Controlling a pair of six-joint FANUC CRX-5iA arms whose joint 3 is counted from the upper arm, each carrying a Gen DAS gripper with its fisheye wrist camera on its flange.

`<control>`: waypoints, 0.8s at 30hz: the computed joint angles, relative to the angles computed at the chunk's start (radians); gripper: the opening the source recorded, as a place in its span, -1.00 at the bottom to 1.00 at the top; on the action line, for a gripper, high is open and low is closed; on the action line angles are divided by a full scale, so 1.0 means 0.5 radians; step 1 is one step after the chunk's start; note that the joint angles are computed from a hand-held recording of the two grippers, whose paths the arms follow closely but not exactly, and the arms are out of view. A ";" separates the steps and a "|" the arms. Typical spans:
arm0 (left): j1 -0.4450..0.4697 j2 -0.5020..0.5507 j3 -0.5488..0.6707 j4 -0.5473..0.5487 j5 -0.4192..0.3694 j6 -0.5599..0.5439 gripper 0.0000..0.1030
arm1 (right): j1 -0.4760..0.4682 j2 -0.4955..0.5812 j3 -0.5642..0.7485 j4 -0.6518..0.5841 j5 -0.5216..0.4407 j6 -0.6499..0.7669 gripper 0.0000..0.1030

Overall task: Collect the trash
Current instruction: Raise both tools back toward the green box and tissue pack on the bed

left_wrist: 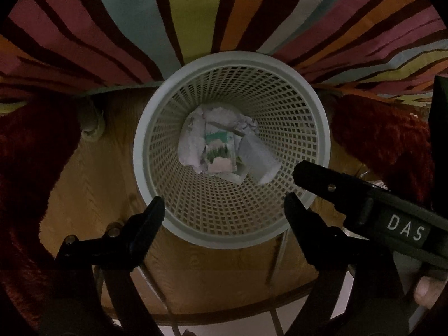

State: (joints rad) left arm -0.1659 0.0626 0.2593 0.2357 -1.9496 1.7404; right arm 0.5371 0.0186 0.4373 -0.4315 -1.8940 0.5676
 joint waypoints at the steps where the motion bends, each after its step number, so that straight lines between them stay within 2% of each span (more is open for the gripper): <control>1: 0.004 -0.002 -0.005 0.005 0.001 0.003 0.64 | 0.005 0.000 -0.005 0.002 0.007 -0.007 0.55; 11: 0.020 -0.053 0.036 -0.021 0.066 0.037 0.64 | 0.021 -0.041 -0.017 0.073 0.041 -0.045 0.56; 13: 0.023 -0.078 0.067 -0.041 0.102 0.034 0.64 | 0.042 -0.071 -0.020 0.122 0.082 -0.053 0.58; 15: 0.026 -0.099 0.102 -0.063 0.134 0.032 0.64 | 0.061 -0.089 -0.014 0.176 0.110 -0.041 0.68; 24: 0.010 -0.217 0.280 -0.084 0.376 -0.119 0.64 | 0.165 -0.179 0.110 0.411 0.271 0.048 0.68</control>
State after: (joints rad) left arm -0.1607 -0.0460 0.3993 0.1936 -1.7614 1.6808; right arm 0.6194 -0.0711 0.4925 -0.2258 -1.7586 0.5916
